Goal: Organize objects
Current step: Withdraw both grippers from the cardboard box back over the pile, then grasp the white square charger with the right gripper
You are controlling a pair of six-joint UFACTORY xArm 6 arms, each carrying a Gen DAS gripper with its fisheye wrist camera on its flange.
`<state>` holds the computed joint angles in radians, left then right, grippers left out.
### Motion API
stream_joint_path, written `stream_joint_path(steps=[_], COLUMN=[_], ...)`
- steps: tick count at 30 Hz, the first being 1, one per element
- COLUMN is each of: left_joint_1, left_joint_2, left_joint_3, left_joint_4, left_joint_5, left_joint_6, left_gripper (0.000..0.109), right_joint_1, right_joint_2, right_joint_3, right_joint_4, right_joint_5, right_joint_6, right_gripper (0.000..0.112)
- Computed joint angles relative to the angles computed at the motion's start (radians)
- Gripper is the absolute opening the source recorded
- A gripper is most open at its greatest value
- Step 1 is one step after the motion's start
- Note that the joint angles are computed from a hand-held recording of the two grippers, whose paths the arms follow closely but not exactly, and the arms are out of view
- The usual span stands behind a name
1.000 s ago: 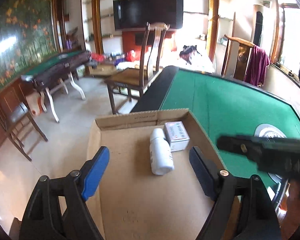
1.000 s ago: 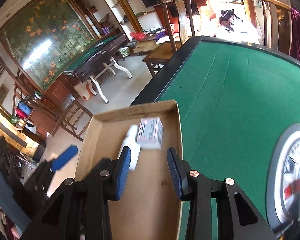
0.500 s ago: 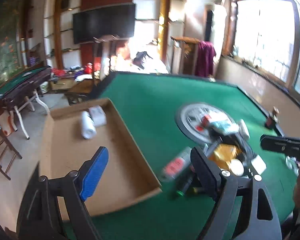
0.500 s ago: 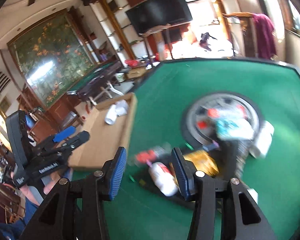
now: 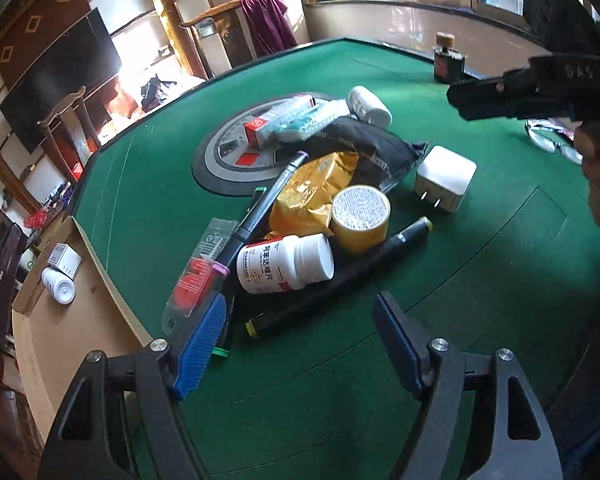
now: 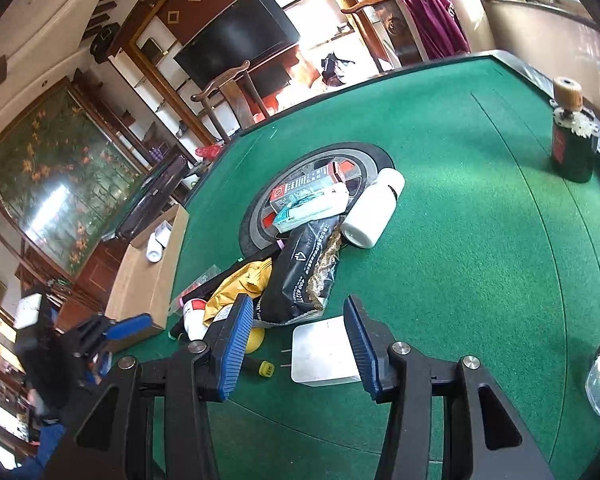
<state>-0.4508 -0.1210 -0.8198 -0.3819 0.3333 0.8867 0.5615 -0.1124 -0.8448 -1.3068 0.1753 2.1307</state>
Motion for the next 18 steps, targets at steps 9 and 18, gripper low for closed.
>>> stream_joint_path(steps=[9, 18], left_joint_1=[-0.026, -0.031], left_joint_2=[0.045, 0.008], left_joint_3=[-0.004, 0.011], left_joint_4=[0.104, 0.083], left_joint_5=[-0.004, 0.032], left_joint_6=[-0.122, -0.143], left_gripper=[0.05, 0.04], right_joint_1=[0.006, 0.073], right_joint_2=[0.032, 0.097], right_joint_3=[0.028, -0.038], right_joint_4=[0.315, 0.535], right_joint_5=[0.004, 0.163], right_joint_6=[-0.303, -0.581], right_gripper=[0.052, 0.052])
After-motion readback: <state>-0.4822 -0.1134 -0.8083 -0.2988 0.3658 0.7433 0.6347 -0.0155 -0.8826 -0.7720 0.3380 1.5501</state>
